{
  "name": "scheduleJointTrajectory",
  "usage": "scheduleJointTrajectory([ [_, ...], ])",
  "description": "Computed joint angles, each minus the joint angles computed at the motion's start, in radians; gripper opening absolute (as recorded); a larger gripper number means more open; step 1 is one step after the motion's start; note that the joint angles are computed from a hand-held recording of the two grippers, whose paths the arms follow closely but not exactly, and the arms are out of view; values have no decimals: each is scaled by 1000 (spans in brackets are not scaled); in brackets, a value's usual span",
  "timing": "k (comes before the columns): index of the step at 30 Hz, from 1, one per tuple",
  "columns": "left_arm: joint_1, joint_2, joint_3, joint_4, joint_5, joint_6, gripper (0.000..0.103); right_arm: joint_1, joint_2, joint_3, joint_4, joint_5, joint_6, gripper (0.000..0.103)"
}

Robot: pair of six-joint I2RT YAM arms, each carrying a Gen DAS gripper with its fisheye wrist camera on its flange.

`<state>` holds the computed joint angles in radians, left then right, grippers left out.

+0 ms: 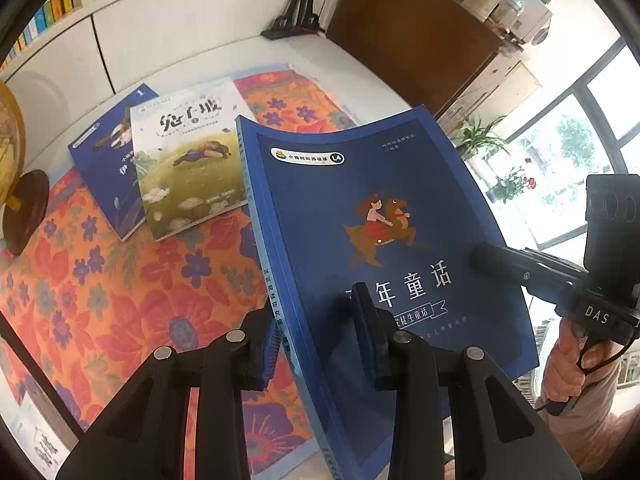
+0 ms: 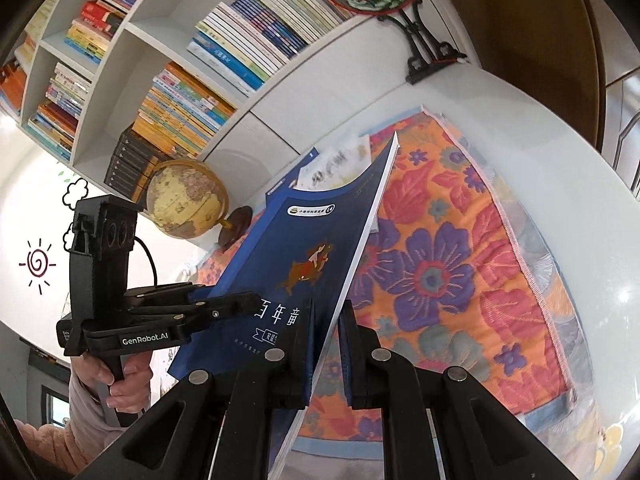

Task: Organize books

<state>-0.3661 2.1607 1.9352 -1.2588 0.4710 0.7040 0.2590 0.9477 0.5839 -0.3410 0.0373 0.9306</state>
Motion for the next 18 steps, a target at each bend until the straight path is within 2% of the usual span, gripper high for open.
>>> scheduleJointTrajectory([
  [3,20,-13,7,-19,19,22,30,58,-5,37,-35,58,28,11],
  [8,76,-30,14,-34,33,52,30,131,45,78,-16,116,70,10],
  [18,228,-10,50,-44,31,141,32,267,286,220,89,181,104,11],
])
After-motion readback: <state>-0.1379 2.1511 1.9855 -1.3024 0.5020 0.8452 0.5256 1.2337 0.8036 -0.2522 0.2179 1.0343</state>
